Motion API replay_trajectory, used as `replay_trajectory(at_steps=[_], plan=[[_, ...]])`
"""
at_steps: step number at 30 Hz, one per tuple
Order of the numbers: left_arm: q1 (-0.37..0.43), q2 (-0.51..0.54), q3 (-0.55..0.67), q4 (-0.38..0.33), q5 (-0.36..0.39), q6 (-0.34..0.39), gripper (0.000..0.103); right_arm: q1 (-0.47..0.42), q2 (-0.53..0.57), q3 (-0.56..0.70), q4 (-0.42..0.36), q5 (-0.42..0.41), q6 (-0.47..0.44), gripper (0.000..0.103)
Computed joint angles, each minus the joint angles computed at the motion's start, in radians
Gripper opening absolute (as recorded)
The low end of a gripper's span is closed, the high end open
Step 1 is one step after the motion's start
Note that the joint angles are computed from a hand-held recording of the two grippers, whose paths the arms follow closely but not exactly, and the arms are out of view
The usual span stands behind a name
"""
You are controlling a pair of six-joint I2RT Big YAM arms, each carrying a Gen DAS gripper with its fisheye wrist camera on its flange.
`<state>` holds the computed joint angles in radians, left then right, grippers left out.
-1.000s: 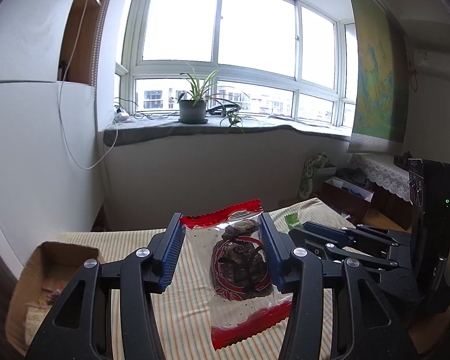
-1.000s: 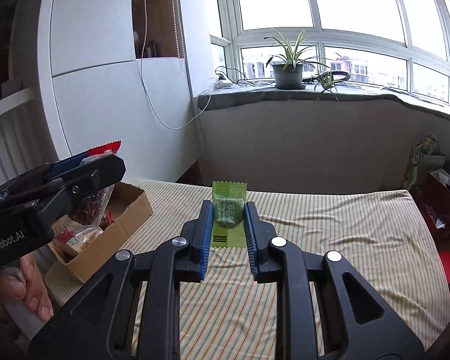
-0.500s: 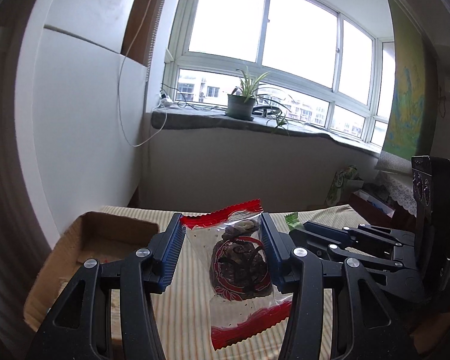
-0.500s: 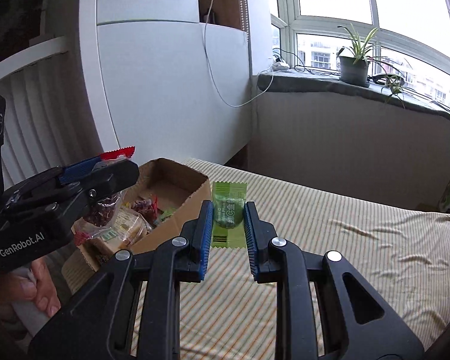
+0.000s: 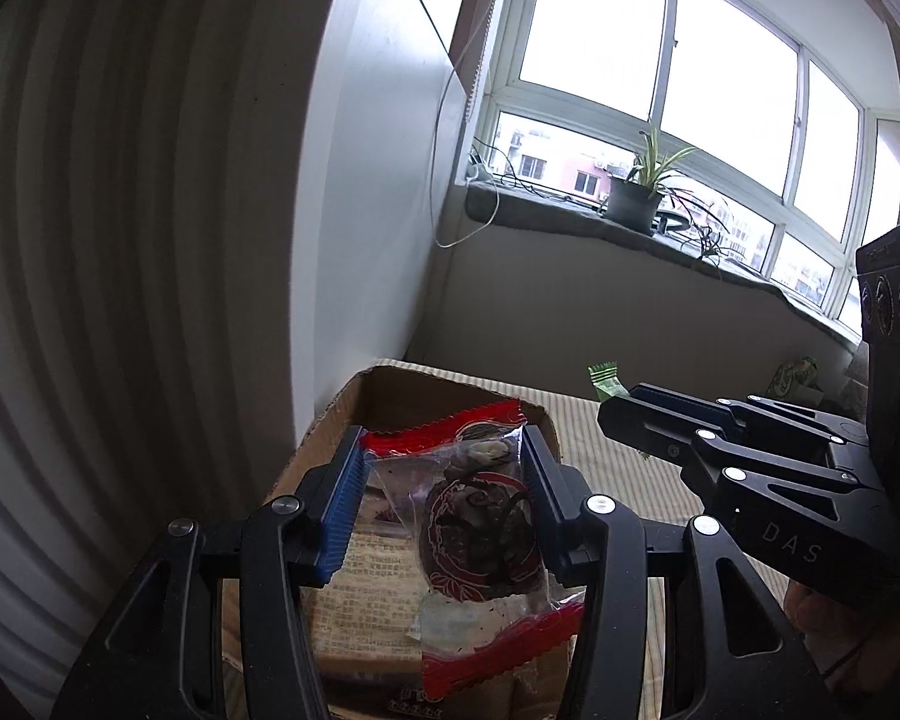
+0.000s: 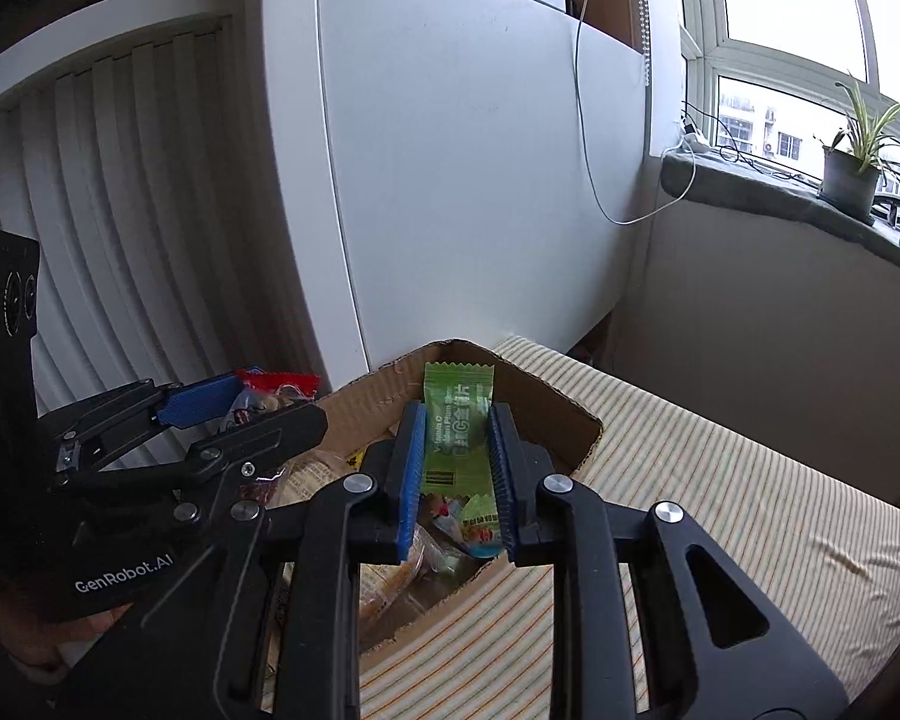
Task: Organize snacks
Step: 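Open left tool over the box releasing the candy bag while right tool releases the green packet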
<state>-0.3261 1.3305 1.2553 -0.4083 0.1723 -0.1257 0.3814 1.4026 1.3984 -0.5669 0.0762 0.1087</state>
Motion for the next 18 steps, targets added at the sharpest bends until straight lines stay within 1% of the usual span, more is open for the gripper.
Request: replay_trajectory(at_steps=[5,6,7,8,9,10,11,12,14,15,16,17,18], plan=[[-0.001,0.042,0.016,-0.010,0.002,-0.003,0.049,-0.018,0.067,0.036,-0.005,-0.033,-0.003,0.022],[0.000,0.056,0.026,-0.018,0.003,-0.005,0.050,-0.024,0.083,0.044,-0.013,-0.047,-0.002,0.024],[0.000,0.065,0.030,-0.025,0.003,-0.007,0.050,-0.031,0.098,0.051,-0.026,-0.060,-0.002,0.029],[-0.002,0.076,0.038,-0.037,0.002,-0.008,0.052,-0.035,0.106,0.048,-0.023,-0.059,0.002,0.033],[-0.003,0.087,0.045,-0.049,-0.006,-0.007,0.057,-0.039,0.105,0.034,-0.006,-0.056,0.008,0.042],[-0.001,0.091,0.045,-0.053,-0.016,-0.008,0.060,-0.043,0.100,0.020,0.006,-0.059,0.015,0.046],[0.002,0.093,0.042,-0.052,-0.023,-0.011,0.068,-0.048,0.097,0.010,0.012,-0.062,0.021,0.046],[0.004,0.091,0.035,-0.049,-0.031,-0.015,0.073,-0.051,0.093,0.001,0.017,-0.060,0.025,0.046],[0.016,0.084,0.023,-0.046,-0.037,-0.025,0.074,-0.058,0.082,-0.017,0.021,-0.062,0.032,0.046],[0.021,0.079,0.019,-0.047,-0.039,-0.033,0.074,-0.058,0.078,-0.022,0.022,-0.062,0.034,0.049],[0.029,0.070,0.010,-0.043,-0.036,-0.041,0.074,-0.059,0.072,-0.029,0.023,-0.058,0.036,0.056],[0.035,0.064,0.003,-0.037,-0.034,-0.052,0.075,-0.057,0.064,-0.037,0.030,-0.052,0.040,0.061],[0.040,0.058,-0.001,-0.037,-0.034,-0.062,0.076,-0.055,0.055,-0.046,0.042,-0.045,0.044,0.071]])
